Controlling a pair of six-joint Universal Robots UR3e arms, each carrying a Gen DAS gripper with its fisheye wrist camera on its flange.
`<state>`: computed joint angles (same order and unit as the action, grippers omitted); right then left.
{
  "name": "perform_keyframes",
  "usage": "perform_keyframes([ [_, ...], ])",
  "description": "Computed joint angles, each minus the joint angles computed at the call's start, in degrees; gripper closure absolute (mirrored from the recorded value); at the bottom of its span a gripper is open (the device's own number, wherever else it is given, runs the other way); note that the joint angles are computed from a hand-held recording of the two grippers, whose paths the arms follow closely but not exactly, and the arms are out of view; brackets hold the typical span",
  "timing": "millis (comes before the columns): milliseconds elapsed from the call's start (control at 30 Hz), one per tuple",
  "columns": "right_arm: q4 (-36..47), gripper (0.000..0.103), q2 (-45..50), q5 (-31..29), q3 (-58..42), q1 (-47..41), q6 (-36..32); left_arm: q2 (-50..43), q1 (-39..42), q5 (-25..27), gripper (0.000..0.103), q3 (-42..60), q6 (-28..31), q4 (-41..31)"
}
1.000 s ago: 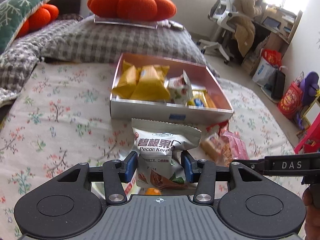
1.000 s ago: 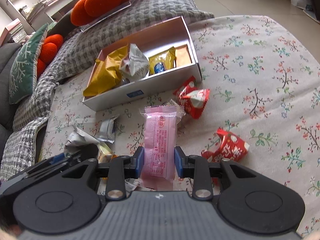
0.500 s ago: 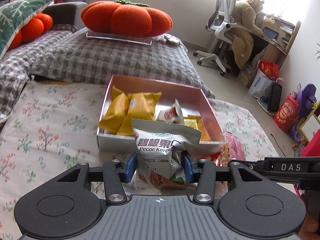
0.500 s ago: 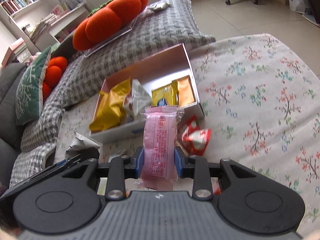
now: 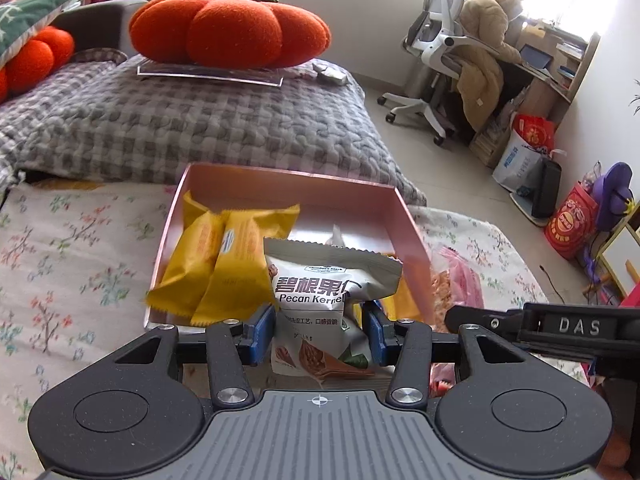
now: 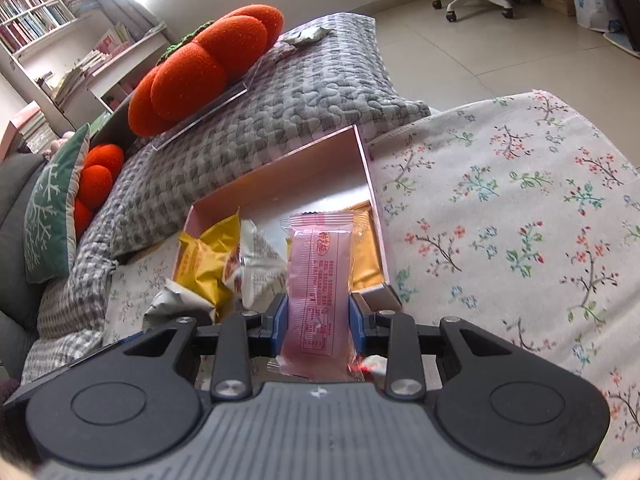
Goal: Organize snacks
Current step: 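Carry the Pecan Kernel bag and pink pack into the box and open both tools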
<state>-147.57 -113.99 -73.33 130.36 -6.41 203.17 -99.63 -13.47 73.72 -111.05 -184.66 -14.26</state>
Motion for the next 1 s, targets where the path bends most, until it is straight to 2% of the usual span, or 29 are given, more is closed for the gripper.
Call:
perform_keyframes([
  [233, -4.11, 0.074, 5.70, 0.72, -2.64, 1.30, -0.41, -6.95, -0.20, -0.06, 0.058, 7.09, -0.63, -2.36],
  [567, -10.04, 0.074, 14.86, 0.86, -5.61, 1.64, 0.12, -14.46, 0.00, 0.03, 0.059, 13.21, -0.95, -0.75],
  [1000, -15.58, 0.073, 20.68, -1.55, -7.52, 2.45, 0.73, -18.58, -0.58, 0.42, 0.057, 17.85, -0.87, 1.30],
])
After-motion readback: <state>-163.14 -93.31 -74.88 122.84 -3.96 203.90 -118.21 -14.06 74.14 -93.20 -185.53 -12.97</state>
